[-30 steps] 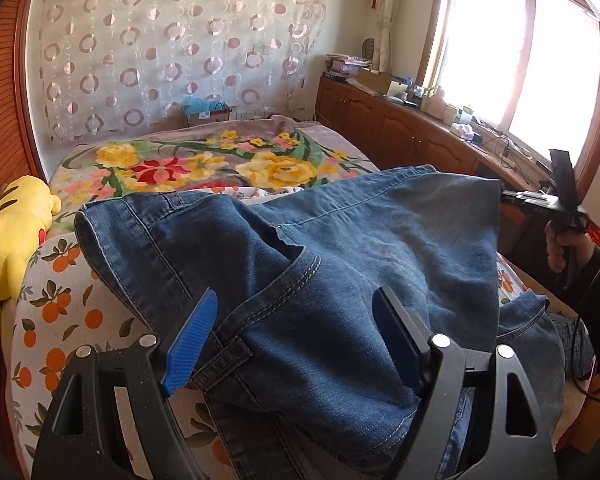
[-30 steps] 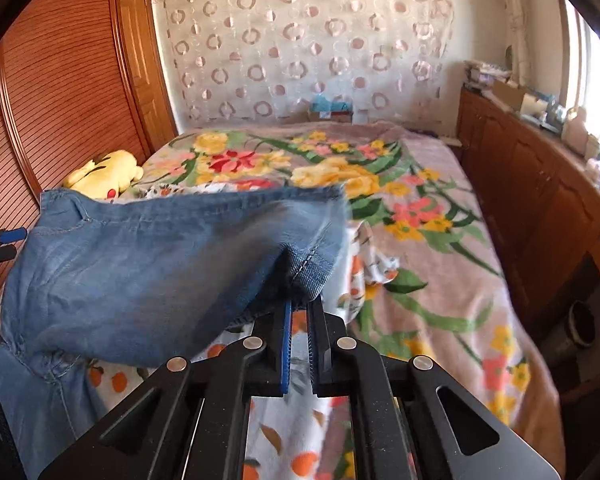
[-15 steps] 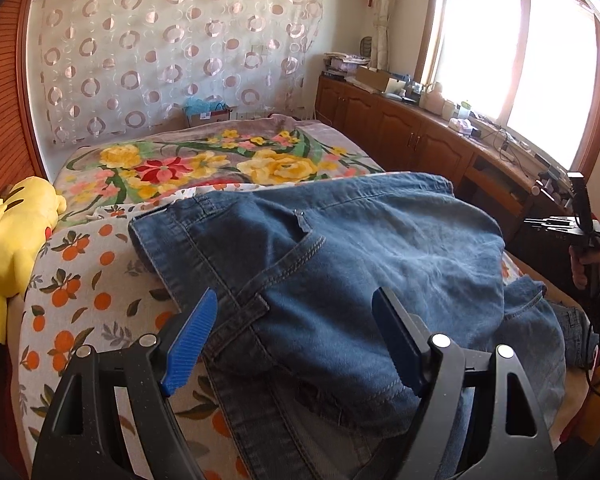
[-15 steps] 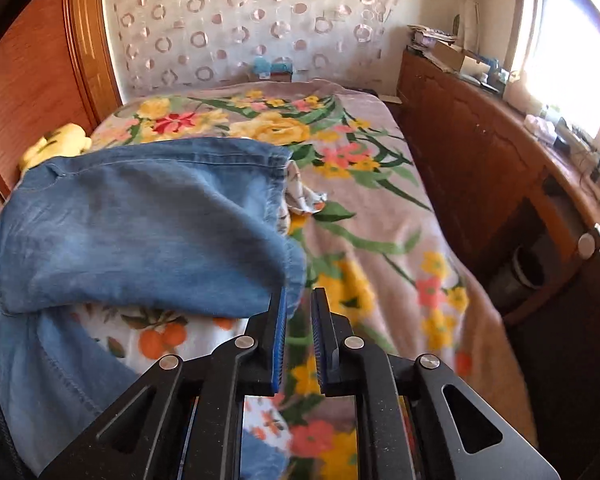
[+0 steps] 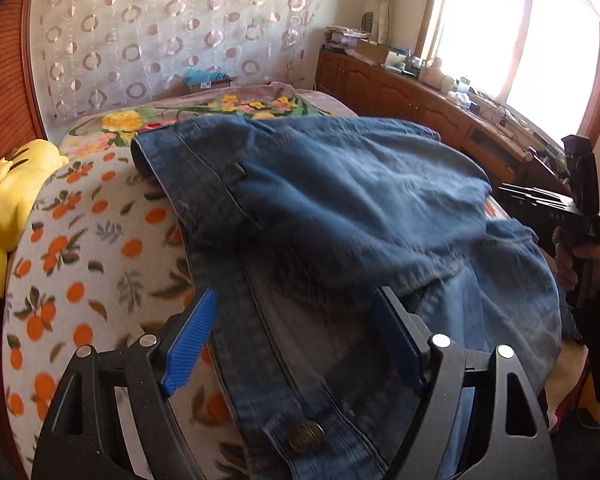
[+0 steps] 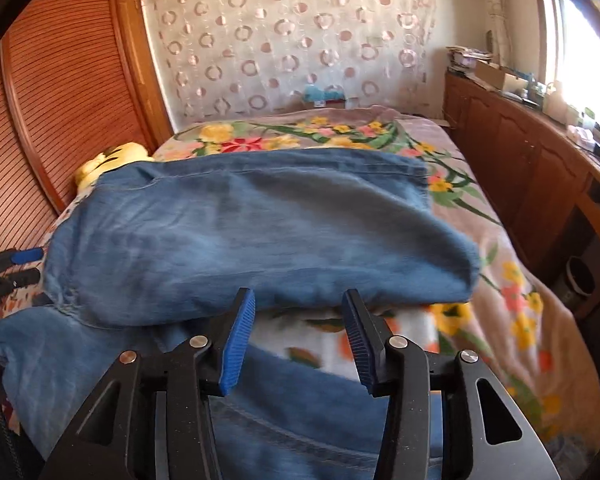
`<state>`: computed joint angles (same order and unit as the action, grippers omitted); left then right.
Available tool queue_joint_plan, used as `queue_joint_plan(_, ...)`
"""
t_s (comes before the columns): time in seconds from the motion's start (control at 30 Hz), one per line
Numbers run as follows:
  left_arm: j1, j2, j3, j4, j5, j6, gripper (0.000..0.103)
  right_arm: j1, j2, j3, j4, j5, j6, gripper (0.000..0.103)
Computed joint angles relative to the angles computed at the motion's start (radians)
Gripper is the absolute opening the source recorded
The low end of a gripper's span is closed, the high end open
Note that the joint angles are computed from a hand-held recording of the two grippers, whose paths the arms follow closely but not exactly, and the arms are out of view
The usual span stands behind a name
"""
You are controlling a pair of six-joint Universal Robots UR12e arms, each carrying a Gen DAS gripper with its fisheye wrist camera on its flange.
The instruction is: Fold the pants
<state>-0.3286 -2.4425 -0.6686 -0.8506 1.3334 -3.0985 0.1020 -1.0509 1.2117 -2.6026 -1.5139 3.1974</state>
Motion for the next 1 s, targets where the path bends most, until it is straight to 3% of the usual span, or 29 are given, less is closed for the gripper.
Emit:
queue_joint_plan(0.17,-0.006,0.055,-0.100,0.039,-0.009,-0.007,0.080,0.013,0.008,0.015,0.014,-0.008,-0.030,0.048)
queue_joint_plan(0.5,0.011,0.165,-0.293,0.180,0.101,-0.096,0.077,0.025,0.012,0.049,-0.044,-0.052,-0.031,0.048)
queue_joint_plan(0.7,0.023,0.207,-0.372,0.174,0.113,-0.144,0.067,0.051,0.011,0.065,-0.083,-0.096,-0.023,0.048)
queue_joint_plan(1.0,0.025,0.253,-0.466,0.174,0.074,-0.160,0.054,0.056,-0.003,0.054,-0.049,-0.104,-0.020,0.048)
